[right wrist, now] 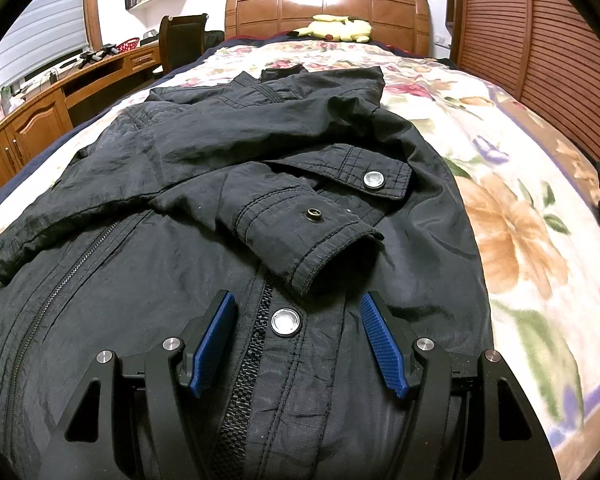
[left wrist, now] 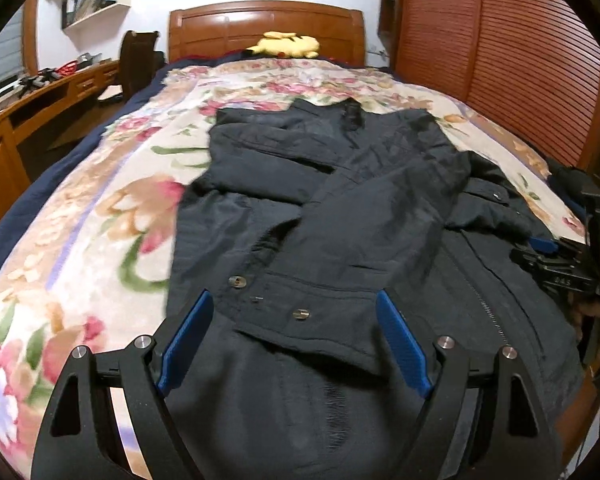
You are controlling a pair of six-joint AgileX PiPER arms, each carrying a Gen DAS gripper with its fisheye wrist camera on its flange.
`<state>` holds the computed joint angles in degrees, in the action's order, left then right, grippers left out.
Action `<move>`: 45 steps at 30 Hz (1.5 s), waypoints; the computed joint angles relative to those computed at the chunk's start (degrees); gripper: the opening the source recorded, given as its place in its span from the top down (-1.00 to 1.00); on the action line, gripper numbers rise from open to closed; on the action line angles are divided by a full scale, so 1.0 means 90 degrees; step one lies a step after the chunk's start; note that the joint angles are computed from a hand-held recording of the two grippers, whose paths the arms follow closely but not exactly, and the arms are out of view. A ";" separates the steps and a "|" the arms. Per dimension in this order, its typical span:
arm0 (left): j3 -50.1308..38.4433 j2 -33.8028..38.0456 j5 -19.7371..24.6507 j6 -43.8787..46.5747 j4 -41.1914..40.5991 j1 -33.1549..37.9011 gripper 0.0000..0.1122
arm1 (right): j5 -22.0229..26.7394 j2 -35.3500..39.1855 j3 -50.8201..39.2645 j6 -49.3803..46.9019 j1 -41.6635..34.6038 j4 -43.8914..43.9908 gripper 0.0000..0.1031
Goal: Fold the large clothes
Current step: 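Move both grippers to the hem of the black jacket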
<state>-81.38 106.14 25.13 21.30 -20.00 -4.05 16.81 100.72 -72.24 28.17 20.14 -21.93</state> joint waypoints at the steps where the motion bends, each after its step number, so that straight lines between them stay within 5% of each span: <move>1: -0.0003 0.0001 0.0052 0.0108 -0.0093 -0.0038 -0.50 | -0.0008 -0.0003 0.0002 -0.0045 -0.0013 0.0038 -0.31; 4: 0.0018 0.0023 0.0204 0.0298 -0.0253 -0.0186 -0.49 | -0.0037 -0.0036 0.0050 0.0140 0.0004 -0.0160 -0.31; 6: -0.0075 0.0121 0.0400 0.0271 -0.0156 -0.0295 -0.28 | -0.0048 -0.0054 0.0081 0.0298 0.0023 -0.0330 -0.31; 9: -0.0327 0.0376 0.0725 -0.0404 0.0753 -0.0538 0.35 | -0.0063 -0.0070 0.0108 0.0276 0.0016 -0.0324 -0.31; 11: -0.0265 0.0341 0.0747 -0.0100 0.0553 -0.0540 0.80 | -0.0065 -0.0080 0.0106 0.0143 -0.0004 -0.0191 -0.31; 16: 0.0043 -0.0160 0.0476 -0.0060 0.0648 -0.0389 0.85 | -0.0072 -0.0074 0.0087 -0.0121 -0.0039 0.0070 -0.31; 21: 0.0341 -0.0600 0.0376 0.0644 -0.0038 -0.0093 0.73 | -0.0067 -0.0060 0.0057 -0.0329 -0.0082 0.0252 -0.31; 28: 0.1337 -0.1377 -0.0320 0.2447 -0.1775 0.0384 -0.51 | -0.0065 -0.0036 0.0028 -0.0466 -0.0111 0.0367 -0.31; 36: 0.2636 -0.1958 -0.0630 0.5005 -0.4280 0.1171 -0.51 | -0.0053 -0.0039 0.0032 -0.0456 -0.0098 0.0366 -0.31; 45: 0.3297 -0.1905 -0.0721 0.6111 -0.5084 0.1565 -0.51 | -0.0015 -0.0011 -0.0013 -0.0407 -0.0086 0.0287 -0.31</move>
<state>-51.71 88.99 18.64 76.29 -65.76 10.03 16.68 100.62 -72.36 24.51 19.37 -19.35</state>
